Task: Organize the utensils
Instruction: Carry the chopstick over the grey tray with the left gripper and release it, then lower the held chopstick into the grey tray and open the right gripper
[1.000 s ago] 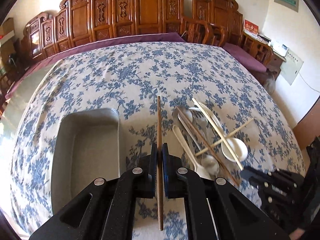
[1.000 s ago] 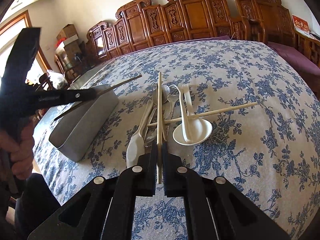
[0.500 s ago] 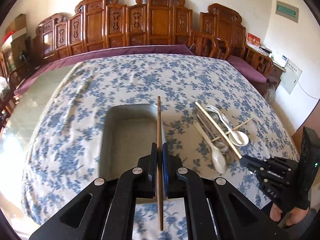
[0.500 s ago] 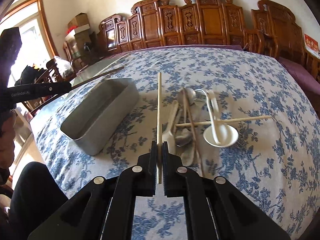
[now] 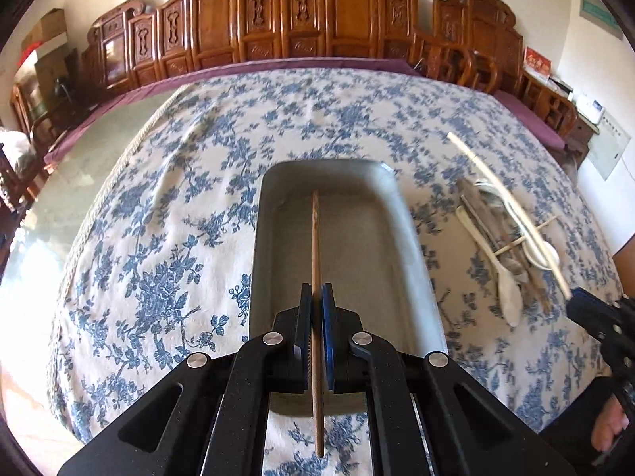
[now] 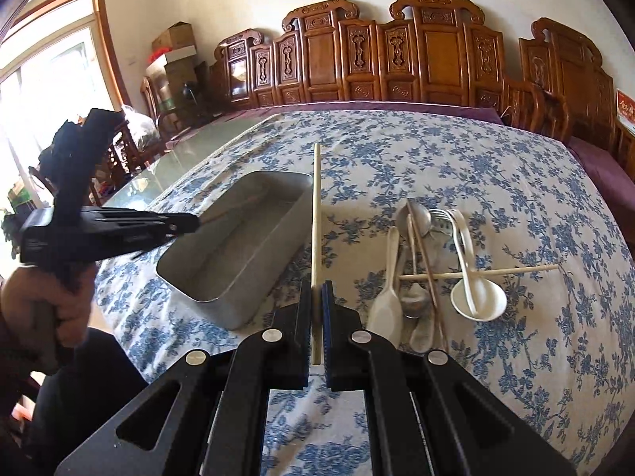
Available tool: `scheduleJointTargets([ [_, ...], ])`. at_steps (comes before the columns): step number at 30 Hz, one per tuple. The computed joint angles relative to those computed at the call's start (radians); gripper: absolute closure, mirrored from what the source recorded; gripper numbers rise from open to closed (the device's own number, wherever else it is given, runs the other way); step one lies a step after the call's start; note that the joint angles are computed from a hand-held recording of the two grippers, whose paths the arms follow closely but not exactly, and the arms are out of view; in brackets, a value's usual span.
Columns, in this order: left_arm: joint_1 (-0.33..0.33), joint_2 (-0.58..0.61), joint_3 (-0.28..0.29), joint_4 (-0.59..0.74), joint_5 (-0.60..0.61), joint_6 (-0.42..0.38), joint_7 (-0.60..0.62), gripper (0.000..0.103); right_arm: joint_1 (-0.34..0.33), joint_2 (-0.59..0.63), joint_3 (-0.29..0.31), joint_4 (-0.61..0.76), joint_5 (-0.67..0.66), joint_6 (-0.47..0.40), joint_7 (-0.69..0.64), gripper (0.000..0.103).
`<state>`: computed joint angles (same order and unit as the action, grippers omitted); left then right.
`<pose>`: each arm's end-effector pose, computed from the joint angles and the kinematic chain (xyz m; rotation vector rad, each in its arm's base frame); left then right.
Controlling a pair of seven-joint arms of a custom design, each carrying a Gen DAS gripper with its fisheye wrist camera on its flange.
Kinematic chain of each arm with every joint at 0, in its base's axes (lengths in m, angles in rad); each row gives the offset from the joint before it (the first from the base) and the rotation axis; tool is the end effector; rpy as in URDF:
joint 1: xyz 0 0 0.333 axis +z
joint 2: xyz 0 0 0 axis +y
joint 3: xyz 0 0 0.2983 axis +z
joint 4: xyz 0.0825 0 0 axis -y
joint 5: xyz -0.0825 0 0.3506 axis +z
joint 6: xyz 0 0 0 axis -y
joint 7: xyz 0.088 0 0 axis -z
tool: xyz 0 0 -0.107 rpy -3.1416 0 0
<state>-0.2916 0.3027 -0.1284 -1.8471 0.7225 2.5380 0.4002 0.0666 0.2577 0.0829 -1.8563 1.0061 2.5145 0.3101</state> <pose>0.5714 -0.2568 0.4039 -2.0605 1.6152 -0.5156 0.6139 0.0816 0.4226 -2.0939 1.0064 -0.2139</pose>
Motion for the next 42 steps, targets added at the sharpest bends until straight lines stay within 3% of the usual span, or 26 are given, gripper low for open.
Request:
scheduleJointTargets([
  [9,0.039,0.044,-0.008,0.026,-0.126,0.021,0.081,0.099,0.023,-0.031,-0.002,-0.015,-0.04,0.013,0.031,0.097],
  [14,0.022,-0.006,0.009,-0.015,-0.082,0.032,0.059,0.09,0.039,-0.049,-0.002,-0.024,-0.063,0.021,0.052,0.097],
  [22,0.046,-0.143,-0.007,-0.127,-0.015,0.044,0.037,0.09,0.082,-0.046,0.008,-0.009,-0.12,0.032,0.124,0.097],
  [30,0.095,-0.256,-0.031,-0.241,0.016,0.078,0.025,0.09,0.13,0.018,0.02,0.05,-0.252,0.03,0.284,0.097],
  [42,0.143,-0.304,-0.045,-0.318,0.023,0.142,0.0,0.09,0.201,0.139,0.027,0.156,-0.497,0.044,0.527,0.097],
])
